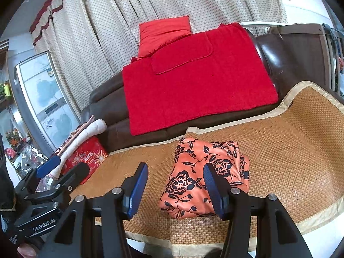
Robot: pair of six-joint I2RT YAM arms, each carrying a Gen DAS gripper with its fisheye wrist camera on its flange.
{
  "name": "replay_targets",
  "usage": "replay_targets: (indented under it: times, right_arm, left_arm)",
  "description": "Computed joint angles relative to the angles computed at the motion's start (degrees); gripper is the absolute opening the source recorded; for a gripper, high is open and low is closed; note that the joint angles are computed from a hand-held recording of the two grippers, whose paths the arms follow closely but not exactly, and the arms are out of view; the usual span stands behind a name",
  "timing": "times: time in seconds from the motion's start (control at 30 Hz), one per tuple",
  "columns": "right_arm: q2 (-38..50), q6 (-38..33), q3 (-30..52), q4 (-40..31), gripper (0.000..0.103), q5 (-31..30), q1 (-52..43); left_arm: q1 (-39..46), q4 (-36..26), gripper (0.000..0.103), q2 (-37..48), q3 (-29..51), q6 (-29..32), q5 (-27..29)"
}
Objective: Fold small clothes
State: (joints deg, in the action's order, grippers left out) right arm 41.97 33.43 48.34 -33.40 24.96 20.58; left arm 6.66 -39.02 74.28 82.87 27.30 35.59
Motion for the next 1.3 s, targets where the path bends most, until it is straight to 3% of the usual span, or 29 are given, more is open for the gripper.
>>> replay_targets:
  times: [0.9,1.3]
  right_arm:
    - [1.44,-0.78,0.42,0.83,0.058,0.65,1.14]
    - [1.36,-1.12,0.73,0.8,0.058,0.99,1.32]
  left_arm:
    - [1.95,-0.76,0.103,2.32,2.23,-0.56,2.74]
    - [1.23,0.03,0.103,2.79,2.24,-1.0,1.22]
